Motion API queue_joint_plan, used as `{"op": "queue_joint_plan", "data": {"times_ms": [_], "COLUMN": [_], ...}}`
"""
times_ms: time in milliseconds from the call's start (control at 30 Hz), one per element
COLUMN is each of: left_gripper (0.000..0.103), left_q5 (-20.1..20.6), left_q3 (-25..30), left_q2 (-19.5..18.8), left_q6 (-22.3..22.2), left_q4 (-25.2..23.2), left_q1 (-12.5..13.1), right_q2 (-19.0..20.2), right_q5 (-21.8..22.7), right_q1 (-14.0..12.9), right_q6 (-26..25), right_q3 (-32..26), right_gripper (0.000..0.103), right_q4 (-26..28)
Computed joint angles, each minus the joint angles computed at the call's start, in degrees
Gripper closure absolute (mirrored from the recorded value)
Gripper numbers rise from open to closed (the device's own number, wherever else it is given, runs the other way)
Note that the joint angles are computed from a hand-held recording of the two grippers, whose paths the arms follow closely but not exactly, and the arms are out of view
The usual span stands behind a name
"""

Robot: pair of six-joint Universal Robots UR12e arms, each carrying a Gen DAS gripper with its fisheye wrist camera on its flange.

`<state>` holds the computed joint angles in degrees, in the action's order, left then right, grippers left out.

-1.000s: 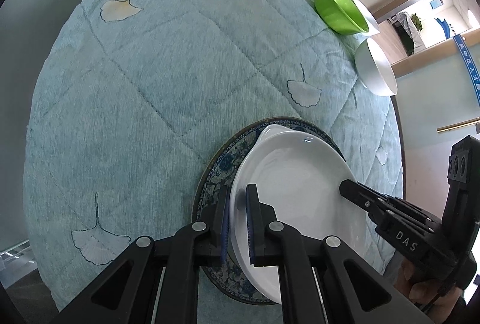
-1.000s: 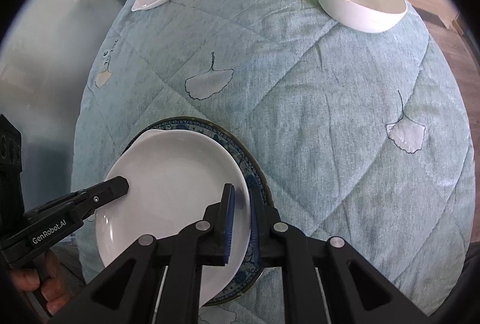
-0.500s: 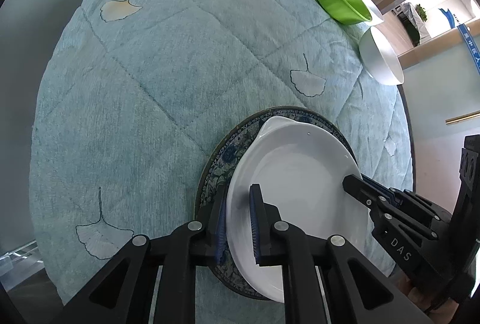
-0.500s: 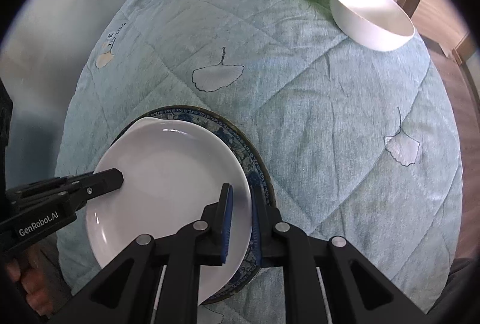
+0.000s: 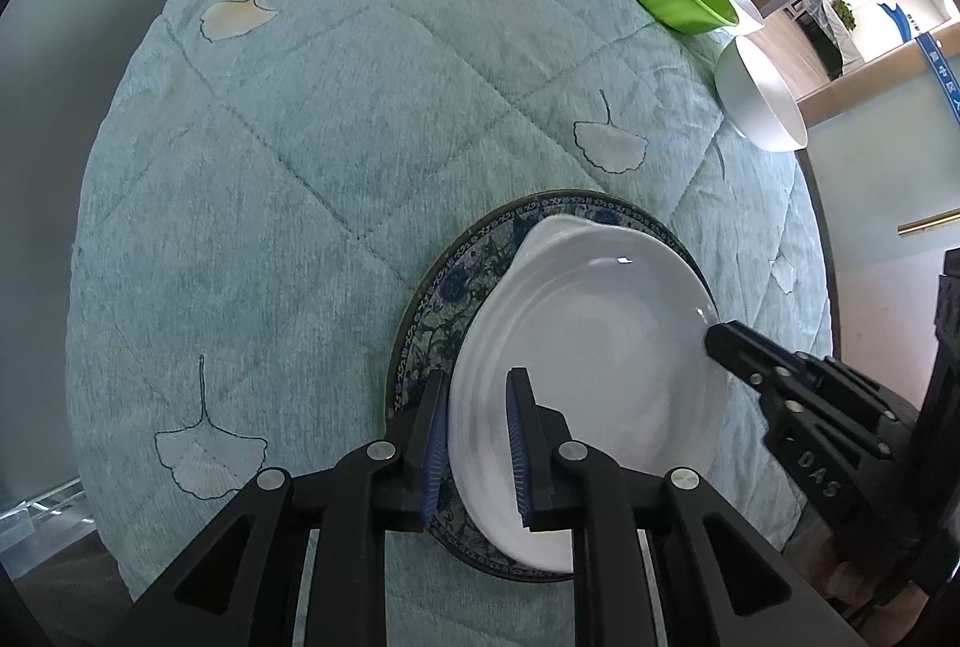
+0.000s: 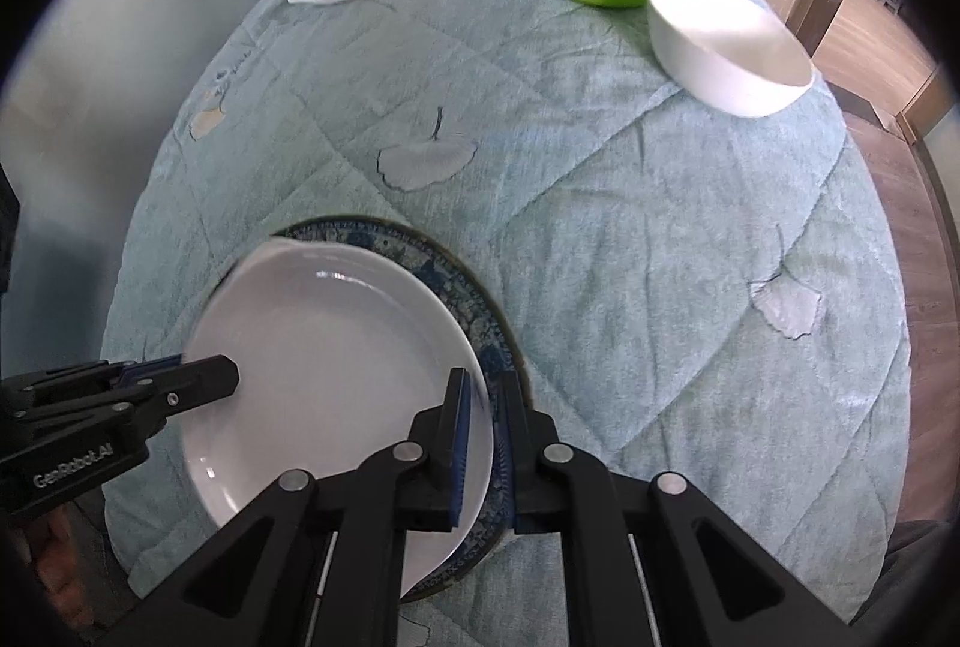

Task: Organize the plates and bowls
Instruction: 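Carry the white plate over the patterned plate and lower it on top, then open both tools to release the white plate onto the patterned plate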

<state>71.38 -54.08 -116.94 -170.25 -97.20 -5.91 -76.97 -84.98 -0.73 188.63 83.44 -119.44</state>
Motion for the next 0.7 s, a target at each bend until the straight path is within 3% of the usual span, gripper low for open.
{"op": "queue_joint_plan", "data": {"times_ms": [67, 167, 267, 333, 367, 500, 567, 600, 700], "left_gripper": [0.087, 0.078, 0.054, 0.027, 0.023, 0.022, 0.023, 0.024, 0.024], "left_q5": [-0.3, -0.8, -1.1, -0.6, 0.1, 0.1, -0.2, -0.4, -0.5], "left_q3": [0.0, -0.7, -1.9, -3.0, -3.3, -2.1, -2.4, -2.5, -4.0], "left_q2": [0.0, 0.6, 1.7, 2.6, 3.0, 2.8, 3.0, 3.0, 3.7], "left_q6": [-0.2, -0.4, -1.6, -2.2, -2.4, -0.8, -0.9, -0.9, -0.9], "left_q4": [0.3, 2.5, 7.2, 11.3, 13.0, 11.1, 10.5, 9.8, 10.0], "left_q1": [0.1, 0.3, 0.5, 0.6, 0.5, 0.8, 1.1, 1.2, 1.4], "right_q2": [-0.5, -1.0, -1.5, -1.7, -1.8, -1.8, -1.9, -1.7, -1.6], "right_q5": [-0.1, -0.6, 0.7, 1.5, 2.4, 3.9, 5.2, 5.8, 5.1], "right_q1": [-0.2, -0.3, -0.7, -1.0, -1.2, -1.2, -1.2, -1.2, -1.0], "right_q6": [-0.4, -1.4, -1.9, -2.1, -2.4, -4.3, -4.7, -4.5, -3.6], "right_q3": [0.4, 0.7, 0.9, 0.9, 0.9, 1.1, 1.3, 1.3, 1.5], "right_gripper": [0.094, 0.09, 0.076, 0.071, 0.067, 0.067, 0.084, 0.088, 0.09], "right_q4": [-1.0, -1.7, -1.9, -1.7, -1.2, -0.6, -0.2, 0.3, -0.1]}}
